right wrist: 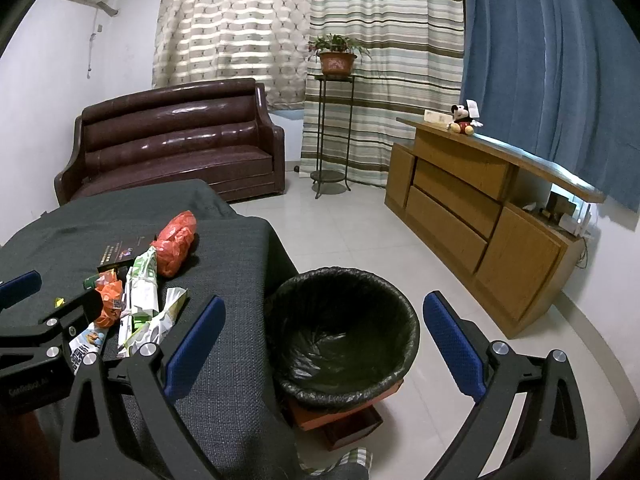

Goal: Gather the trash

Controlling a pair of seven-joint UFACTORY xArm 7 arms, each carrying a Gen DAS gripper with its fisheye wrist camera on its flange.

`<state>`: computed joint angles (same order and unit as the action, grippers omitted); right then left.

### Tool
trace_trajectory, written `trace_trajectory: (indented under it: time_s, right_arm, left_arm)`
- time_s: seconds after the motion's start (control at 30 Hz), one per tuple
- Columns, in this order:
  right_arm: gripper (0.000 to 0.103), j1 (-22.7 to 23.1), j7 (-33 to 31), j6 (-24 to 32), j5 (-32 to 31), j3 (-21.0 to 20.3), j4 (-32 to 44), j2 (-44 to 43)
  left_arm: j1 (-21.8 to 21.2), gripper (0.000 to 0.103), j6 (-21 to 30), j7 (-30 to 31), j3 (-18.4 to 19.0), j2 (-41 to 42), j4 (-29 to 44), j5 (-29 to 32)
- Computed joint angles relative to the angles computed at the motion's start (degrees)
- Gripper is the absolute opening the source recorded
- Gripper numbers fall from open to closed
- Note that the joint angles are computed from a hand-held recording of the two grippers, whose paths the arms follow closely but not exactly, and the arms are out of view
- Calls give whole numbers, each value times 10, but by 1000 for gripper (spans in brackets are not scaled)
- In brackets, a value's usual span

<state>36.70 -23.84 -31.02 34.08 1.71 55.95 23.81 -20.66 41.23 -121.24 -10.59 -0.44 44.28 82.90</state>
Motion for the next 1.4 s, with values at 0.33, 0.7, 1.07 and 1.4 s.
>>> trace_trajectory:
  time_s: [0.33, 0.7, 1.07, 1.4]
  right_arm:
    - [96, -6, 10, 1, -12, 0, -1, 0]
    - [96, -10, 13, 5, -19, -1, -3, -2]
    - [96, -11, 17, 6, -23, -1, -4, -3]
    - [96, -11, 18, 7, -24, -2, -3, -3]
  left_arm:
    - [-2, 99, 3, 1, -2, -6, -4, -3]
    - [-3, 99, 3, 5, 0, 2, 4, -4]
    - [-3, 99, 4, 6, 1, 3, 5, -5]
    - [-4, 99, 5, 8, 0, 5, 6, -7]
